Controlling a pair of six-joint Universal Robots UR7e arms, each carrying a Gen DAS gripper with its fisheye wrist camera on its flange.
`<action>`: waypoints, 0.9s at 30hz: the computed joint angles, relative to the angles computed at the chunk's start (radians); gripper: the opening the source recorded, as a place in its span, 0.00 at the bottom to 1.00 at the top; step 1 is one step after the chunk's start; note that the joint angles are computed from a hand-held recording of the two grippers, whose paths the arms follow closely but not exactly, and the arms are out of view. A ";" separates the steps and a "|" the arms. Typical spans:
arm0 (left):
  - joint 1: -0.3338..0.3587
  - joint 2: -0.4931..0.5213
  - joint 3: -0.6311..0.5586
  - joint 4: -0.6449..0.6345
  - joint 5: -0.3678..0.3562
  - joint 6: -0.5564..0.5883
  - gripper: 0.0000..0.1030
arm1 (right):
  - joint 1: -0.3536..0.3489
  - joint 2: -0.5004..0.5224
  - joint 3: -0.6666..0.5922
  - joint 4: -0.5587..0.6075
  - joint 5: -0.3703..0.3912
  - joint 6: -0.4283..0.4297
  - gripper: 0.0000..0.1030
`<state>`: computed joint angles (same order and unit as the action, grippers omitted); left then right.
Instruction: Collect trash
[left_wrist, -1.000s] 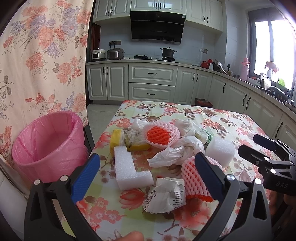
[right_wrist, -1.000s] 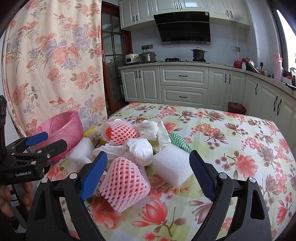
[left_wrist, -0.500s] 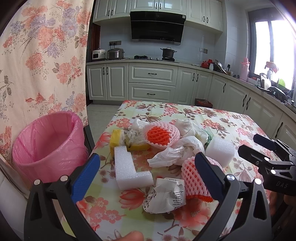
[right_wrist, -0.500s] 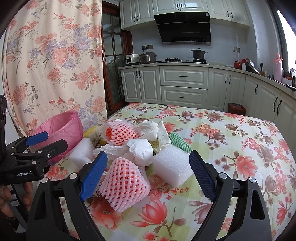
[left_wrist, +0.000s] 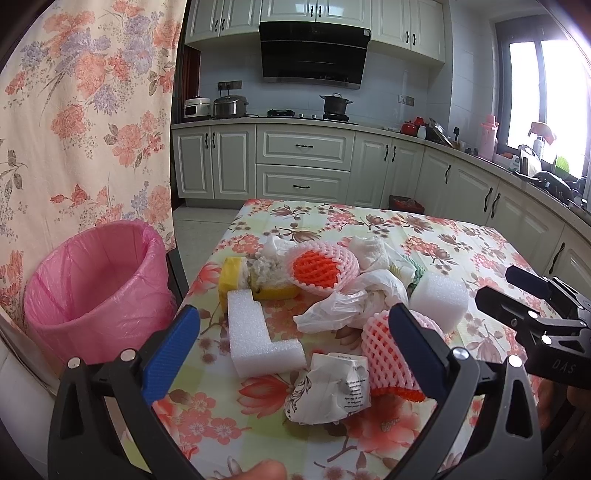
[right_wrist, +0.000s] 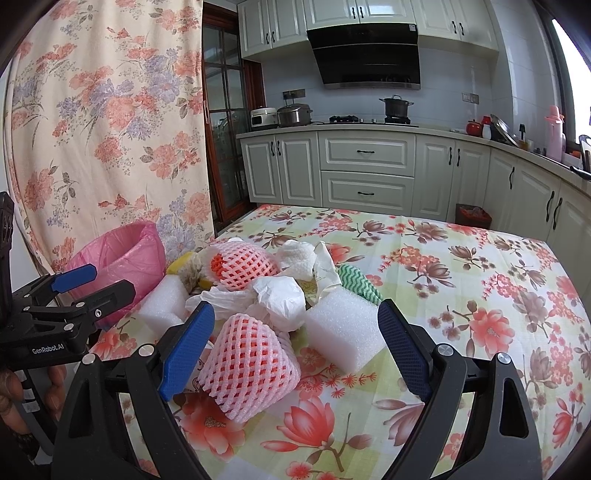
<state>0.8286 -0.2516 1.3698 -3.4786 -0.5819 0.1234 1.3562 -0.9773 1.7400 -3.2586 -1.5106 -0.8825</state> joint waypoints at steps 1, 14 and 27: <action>0.000 0.000 0.000 0.000 0.000 -0.001 0.96 | 0.000 0.000 -0.001 0.001 -0.001 0.001 0.82; 0.000 0.005 0.000 -0.013 0.009 0.002 0.96 | 0.002 0.005 -0.001 -0.008 -0.010 -0.004 0.82; 0.017 -0.014 0.023 0.018 0.010 -0.050 0.96 | 0.006 0.012 0.001 0.027 -0.022 -0.020 0.82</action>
